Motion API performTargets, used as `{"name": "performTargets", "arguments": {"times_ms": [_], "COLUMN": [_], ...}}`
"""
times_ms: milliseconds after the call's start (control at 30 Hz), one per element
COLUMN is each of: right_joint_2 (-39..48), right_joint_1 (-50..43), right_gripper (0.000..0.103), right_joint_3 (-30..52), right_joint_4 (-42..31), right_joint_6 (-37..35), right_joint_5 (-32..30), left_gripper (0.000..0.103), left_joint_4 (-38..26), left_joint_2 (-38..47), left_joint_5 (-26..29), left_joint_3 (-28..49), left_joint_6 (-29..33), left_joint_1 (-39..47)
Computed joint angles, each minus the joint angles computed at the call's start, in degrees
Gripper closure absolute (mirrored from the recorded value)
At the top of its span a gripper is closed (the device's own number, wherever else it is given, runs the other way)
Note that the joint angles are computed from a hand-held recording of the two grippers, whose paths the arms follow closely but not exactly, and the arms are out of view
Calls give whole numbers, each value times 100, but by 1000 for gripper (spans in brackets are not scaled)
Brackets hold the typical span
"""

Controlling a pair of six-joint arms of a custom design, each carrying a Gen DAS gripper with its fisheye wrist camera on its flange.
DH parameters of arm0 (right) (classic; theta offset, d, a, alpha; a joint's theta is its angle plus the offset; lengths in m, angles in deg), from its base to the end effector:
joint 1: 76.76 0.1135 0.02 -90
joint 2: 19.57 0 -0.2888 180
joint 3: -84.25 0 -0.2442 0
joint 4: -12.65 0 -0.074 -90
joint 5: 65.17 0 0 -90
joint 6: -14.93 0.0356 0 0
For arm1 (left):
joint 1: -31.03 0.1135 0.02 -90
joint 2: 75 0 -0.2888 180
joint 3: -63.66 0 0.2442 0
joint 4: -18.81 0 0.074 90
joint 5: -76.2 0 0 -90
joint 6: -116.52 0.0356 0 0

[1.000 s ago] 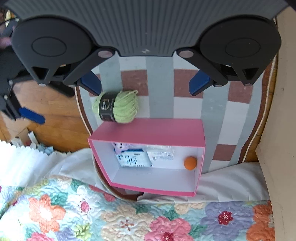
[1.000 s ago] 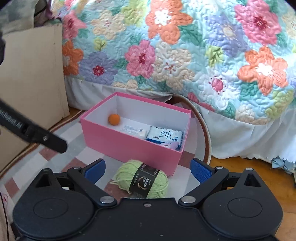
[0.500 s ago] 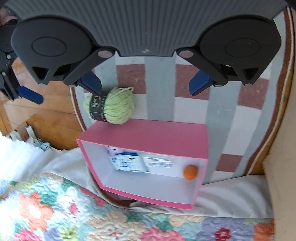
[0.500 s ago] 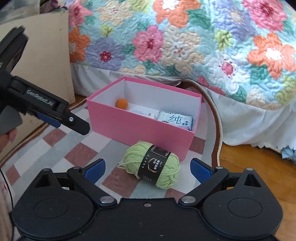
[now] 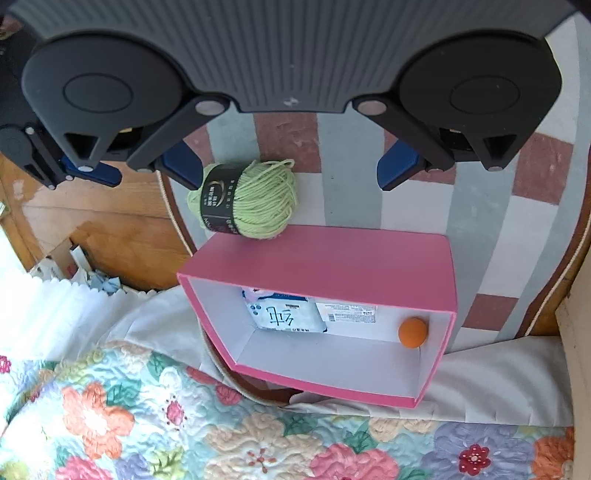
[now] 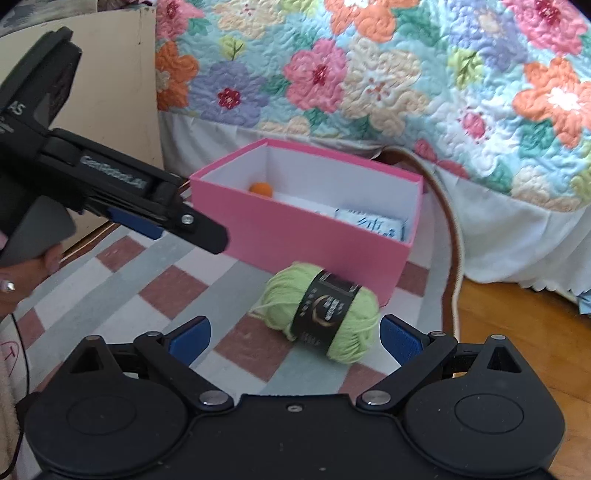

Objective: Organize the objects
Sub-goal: 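Move the right gripper down to the green yarn ball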

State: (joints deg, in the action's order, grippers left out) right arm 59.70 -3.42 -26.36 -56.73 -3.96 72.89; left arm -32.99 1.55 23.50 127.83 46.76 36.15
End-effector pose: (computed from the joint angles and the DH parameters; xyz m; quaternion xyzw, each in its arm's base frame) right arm 0.0899 0.2080 0.2593 0.0204 0.9099 -0.0424 0.4122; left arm 0.2369 -0.0004 0.2499 0.1923 0.9061 -0.2576 0.2749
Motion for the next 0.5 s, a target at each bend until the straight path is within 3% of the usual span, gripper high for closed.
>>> {"name": "performTargets", "arguments": {"times_ms": [300, 500], "right_joint_2": [114, 693], "right_joint_1": [-161, -527], "right_gripper": [3, 3], "right_joint_3": [-120, -252], "right_joint_4": [130, 267], "right_joint_6": [-331, -971], "right_joint_5": [-96, 140], "left_gripper": [1, 1], "left_joint_4": [984, 1448], "left_joint_2": [231, 211], "left_joint_5": [-516, -452], "left_joint_3": [-529, -826], "left_joint_6": [-175, -207], "left_joint_1": [-558, -677]}}
